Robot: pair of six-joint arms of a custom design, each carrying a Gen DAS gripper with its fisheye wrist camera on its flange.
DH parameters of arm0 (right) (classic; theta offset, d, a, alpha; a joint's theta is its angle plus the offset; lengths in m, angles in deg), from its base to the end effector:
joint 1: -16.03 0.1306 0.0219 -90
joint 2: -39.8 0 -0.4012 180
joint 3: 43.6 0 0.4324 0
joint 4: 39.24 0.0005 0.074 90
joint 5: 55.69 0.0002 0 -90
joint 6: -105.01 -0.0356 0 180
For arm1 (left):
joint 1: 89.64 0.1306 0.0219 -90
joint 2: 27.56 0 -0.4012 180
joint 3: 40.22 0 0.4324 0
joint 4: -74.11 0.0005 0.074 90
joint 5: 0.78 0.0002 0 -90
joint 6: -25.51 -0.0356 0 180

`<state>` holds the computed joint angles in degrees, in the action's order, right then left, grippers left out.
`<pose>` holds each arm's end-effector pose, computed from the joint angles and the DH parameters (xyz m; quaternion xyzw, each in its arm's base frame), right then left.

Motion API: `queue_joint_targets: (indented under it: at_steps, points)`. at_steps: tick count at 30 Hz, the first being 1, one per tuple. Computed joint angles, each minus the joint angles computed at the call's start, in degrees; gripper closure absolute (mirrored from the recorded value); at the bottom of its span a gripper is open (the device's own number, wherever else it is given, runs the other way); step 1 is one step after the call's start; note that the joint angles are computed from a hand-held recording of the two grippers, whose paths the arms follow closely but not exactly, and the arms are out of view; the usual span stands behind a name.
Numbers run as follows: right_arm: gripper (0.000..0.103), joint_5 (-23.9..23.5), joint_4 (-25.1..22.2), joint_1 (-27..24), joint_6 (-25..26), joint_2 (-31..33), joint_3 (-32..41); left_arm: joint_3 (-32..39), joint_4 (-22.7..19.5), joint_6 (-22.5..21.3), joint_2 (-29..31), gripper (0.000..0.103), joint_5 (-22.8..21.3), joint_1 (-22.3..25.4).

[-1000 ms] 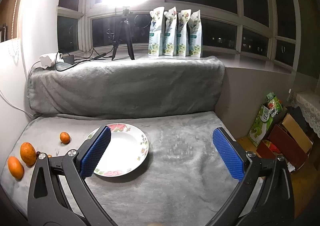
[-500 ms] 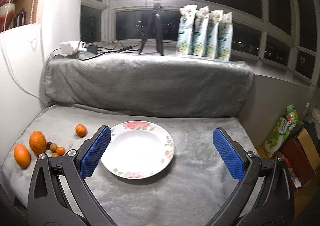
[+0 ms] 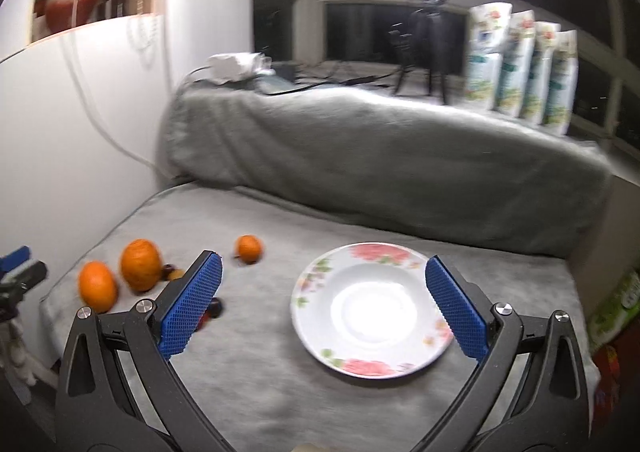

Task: Organize fruits
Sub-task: 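Move the right gripper to the large smooth orange and close on it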

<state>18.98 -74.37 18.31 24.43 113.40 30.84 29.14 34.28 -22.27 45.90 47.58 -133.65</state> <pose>0.4297 0.0260 0.4606 -0.1513 0.8653 0.0889 0.4695 0.3119 -0.2691 0.4143 -0.1256 0.8622 -0.0112 0.4905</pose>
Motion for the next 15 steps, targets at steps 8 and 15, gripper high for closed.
queue_joint_targets:
  at_steps: [8,15]
  points:
    - [0.000,-9.07,-9.53,3.49,3.55,6.48,6.43,-2.49,-0.22,3.05,-1.26,0.001,3.28,1.00]
    - [0.000,-12.53,-15.07,8.27,5.73,10.26,9.85,-3.92,1.47,3.86,-1.39,0.005,6.26,2.23]
